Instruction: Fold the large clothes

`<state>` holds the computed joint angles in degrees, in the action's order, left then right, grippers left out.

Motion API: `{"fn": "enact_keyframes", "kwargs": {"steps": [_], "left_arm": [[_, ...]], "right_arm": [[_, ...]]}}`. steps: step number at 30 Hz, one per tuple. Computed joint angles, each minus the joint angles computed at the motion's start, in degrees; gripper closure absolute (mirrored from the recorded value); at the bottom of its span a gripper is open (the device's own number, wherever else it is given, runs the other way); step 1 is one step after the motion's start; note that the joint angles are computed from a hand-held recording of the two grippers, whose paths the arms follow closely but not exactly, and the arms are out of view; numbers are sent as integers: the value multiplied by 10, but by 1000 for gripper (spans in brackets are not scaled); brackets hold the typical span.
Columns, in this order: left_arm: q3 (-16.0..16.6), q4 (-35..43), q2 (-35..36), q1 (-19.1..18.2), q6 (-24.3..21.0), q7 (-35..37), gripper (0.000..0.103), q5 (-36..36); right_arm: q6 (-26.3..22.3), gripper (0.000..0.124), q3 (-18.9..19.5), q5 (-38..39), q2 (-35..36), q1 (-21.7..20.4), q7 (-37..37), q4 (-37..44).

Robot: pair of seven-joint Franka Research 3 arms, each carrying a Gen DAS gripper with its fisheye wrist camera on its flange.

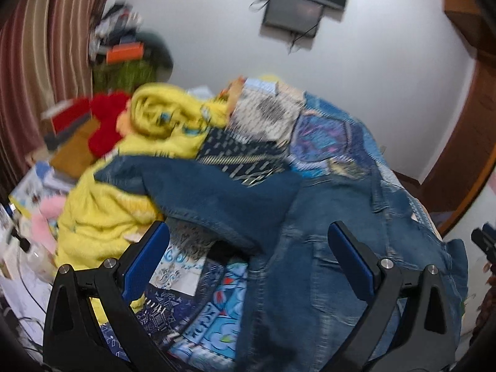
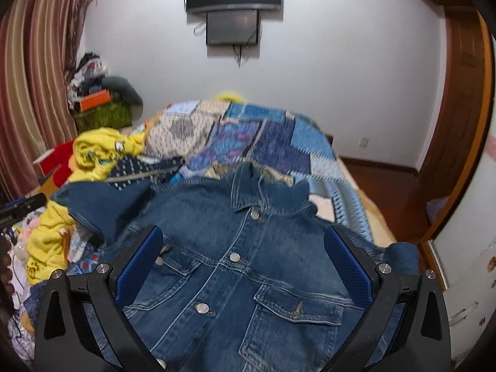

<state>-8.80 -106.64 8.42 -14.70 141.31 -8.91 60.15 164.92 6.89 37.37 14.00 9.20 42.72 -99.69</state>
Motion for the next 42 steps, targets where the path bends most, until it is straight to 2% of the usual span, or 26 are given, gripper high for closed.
{"fn": "enact_keyframes", "kwargs": {"steps": [2,5,8,12,14,16,17,19,21,22,23,25,29,32,34,38,39,42], "left_arm": [[10,-25,-1,25,47,11,0,-39],[21,-47,10,54,101,37,0,-98],[30,-64,29,82,175,73,0,-165],[34,-76,64,112,267,126,2,-268],[22,-73,88,133,312,167,4,-325],[2,-66,109,156,332,209,12,-377],[-17,-57,123,174,338,235,13,-403],[-27,-44,142,185,343,261,23,-432],[-14,-29,152,173,332,269,35,-444],[6,-17,154,154,315,266,41,-441],[40,-1,156,122,285,253,44,-428],[79,27,159,84,236,238,59,-396],[126,105,166,22,116,202,73,-282],[134,160,166,-9,37,186,80,-193],[131,195,168,-21,7,182,83,-146],[109,255,178,-27,-3,189,88,-84],[101,279,187,-31,-4,207,91,-75],[85,355,232,-48,-21,271,91,-72]], "right_arm": [[-16,21,-17,-44,21,14,39,19],[-38,21,-23,-83,58,20,69,57],[-87,21,-14,-92,89,10,75,98],[-158,21,-25,-130,140,18,126,171],[-204,21,-22,-135,163,14,144,209],[-236,21,-21,-138,185,12,163,243],[-252,21,-21,-137,193,9,175,257],[-280,21,-18,-132,208,3,193,281],[-306,21,-19,-130,220,-1,212,302],[-318,21,-20,-130,225,-2,223,311],[-328,21,-22,-134,233,-1,234,324],[-348,21,-25,-139,243,-3,254,343],[-364,21,-23,-137,239,-11,268,344],[-358,21,-21,-132,225,-19,261,327],[-354,21,-21,-128,215,-23,257,318],[-341,21,-20,-110,190,-35,245,289],[-338,21,-19,-103,184,-39,241,281],[-331,21,-18,-87,167,-47,233,263]]}}
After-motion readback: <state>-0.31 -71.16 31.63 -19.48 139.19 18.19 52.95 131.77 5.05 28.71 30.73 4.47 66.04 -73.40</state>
